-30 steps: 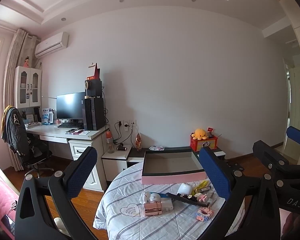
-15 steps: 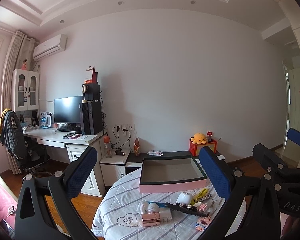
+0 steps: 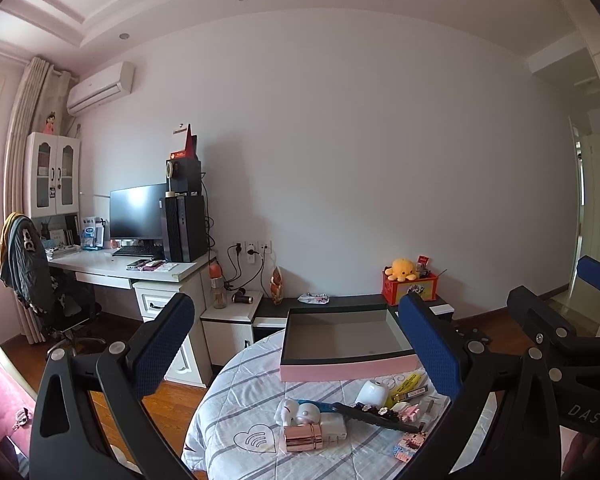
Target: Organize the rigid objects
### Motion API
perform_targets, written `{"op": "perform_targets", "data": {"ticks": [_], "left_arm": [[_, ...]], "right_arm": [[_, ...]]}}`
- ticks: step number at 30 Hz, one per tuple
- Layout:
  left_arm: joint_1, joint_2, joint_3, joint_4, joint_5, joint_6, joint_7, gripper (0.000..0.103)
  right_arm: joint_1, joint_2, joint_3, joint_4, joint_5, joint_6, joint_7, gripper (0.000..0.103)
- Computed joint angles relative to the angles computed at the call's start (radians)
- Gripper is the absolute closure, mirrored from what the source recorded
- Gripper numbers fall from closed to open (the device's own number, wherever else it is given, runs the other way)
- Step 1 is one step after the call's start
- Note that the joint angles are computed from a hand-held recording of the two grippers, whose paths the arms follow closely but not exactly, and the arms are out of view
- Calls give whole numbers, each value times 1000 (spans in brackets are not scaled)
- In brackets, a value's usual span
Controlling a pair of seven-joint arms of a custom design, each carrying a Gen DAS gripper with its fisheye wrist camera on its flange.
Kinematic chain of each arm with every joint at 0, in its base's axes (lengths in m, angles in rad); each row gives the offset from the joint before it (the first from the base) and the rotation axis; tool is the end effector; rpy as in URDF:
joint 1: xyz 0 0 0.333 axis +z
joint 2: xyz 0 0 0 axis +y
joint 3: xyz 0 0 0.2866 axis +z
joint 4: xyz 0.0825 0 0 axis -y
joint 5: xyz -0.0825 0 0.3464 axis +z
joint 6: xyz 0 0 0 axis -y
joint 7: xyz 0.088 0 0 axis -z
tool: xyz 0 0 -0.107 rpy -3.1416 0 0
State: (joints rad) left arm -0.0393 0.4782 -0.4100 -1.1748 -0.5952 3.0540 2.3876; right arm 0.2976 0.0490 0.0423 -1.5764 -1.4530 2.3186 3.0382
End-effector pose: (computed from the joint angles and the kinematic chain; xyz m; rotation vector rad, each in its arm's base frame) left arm 0.6528 -0.1652 0.6676 -0.9727 1.6592 -1.4587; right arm 0.5568 0.1765 0.6690 -1.0686 1.6509 -1.5120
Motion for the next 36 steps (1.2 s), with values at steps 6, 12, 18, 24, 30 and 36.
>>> {"op": "perform_targets", "data": {"ticks": [6, 12, 18, 24, 30, 36], "left_arm": [[-5, 5, 5, 6, 12, -3, -11, 0], [-1, 8, -4, 5, 11, 3, -3, 0], [0, 9, -6, 4, 9, 3, -2, 0], [-3, 10, -2, 4, 12, 6, -5, 0], [-2, 18, -6, 12, 16, 10, 4, 0], [-31, 53, 28, 57, 57, -13, -31, 0]], "right_arm": [[0, 2, -2, 0, 4, -3, -2, 0], [1, -1, 0, -4, 1, -9, 4, 0], [3, -1, 1, -4, 2, -15, 2, 0], [2, 8, -2, 7, 11, -10, -6, 0], [-1, 17, -10, 8, 13, 2, -2, 0], [-7, 37, -23, 16, 36, 21, -8, 0]]}}
